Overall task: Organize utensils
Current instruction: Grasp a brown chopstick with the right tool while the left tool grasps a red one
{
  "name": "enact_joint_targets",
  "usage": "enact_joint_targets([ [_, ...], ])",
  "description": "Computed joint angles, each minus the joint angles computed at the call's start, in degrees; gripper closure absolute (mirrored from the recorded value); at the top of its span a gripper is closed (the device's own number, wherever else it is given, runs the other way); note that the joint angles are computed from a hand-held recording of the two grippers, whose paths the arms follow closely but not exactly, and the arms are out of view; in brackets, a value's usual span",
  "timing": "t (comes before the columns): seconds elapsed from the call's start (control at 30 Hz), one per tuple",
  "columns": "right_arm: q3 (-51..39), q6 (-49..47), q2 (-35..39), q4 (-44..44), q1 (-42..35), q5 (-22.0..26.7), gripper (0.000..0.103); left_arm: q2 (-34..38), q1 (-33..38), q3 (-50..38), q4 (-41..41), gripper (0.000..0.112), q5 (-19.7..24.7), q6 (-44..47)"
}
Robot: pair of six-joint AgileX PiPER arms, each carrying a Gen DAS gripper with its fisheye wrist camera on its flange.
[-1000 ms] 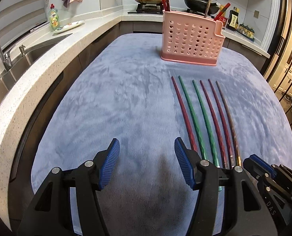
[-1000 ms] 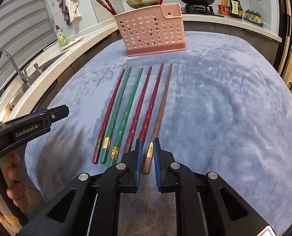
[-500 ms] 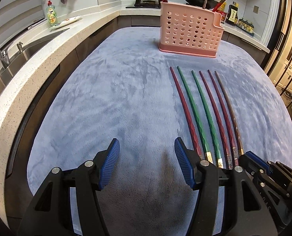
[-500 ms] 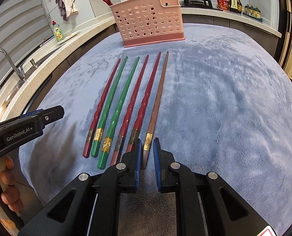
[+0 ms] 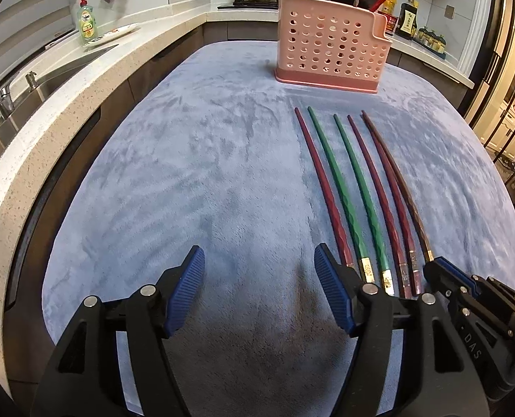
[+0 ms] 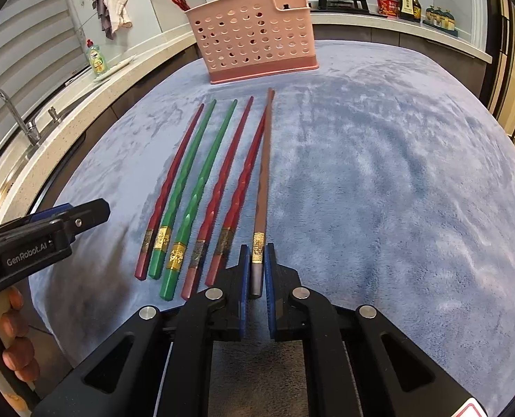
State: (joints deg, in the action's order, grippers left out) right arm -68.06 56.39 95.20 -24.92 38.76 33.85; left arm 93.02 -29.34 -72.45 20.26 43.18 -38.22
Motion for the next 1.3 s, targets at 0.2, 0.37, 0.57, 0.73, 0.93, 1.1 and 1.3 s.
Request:
enact_joint_targets([
  [0.2, 2.81, 3.97, -2.83, -2.69, -1.18, 0.97, 0.096, 0.27, -0.94, 0.37, -1.94, 0.048, -0.29, 0.97],
  [0.37, 5.15, 3.83, -4.7, -1.61, -2.87, 0.24, 0.096, 0.82, -2.38, 0.44, -2.97, 0.048, -0.81, 1.46],
  [0.57, 5.34, 4.11, -4.53, -2.01, -2.69, 0.0, 0.096, 1.74, -3.39, 0.23, -3.55, 0.048, -0.89, 1.77],
  [0.73, 5.78, 4.21, -4.75, -2.05, -2.69, -0.39, 0.096, 2.78, -3.59, 0.08, -3.63, 0.047, -0.84, 1.39],
  [0.93, 5.89, 4.17, -4.7, -2.09, -2.73, -0.51, 0.096, 3.84, -4.17, -0.37, -2.0, 0.047, -0.36, 0.09],
  [1.1, 5.86, 4.06, -4.66, -2.03, -2.77, -0.54, 0.096, 4.26, -4.75, -0.47, 0.14, 0.051, -0.3, -1.76],
  [1.3, 5.83, 4.65, -4.38, -2.84, -2.43, -0.44, 0.096, 4.01, -4.15, -0.17, 0.85, 0.072, -0.59, -2.17],
])
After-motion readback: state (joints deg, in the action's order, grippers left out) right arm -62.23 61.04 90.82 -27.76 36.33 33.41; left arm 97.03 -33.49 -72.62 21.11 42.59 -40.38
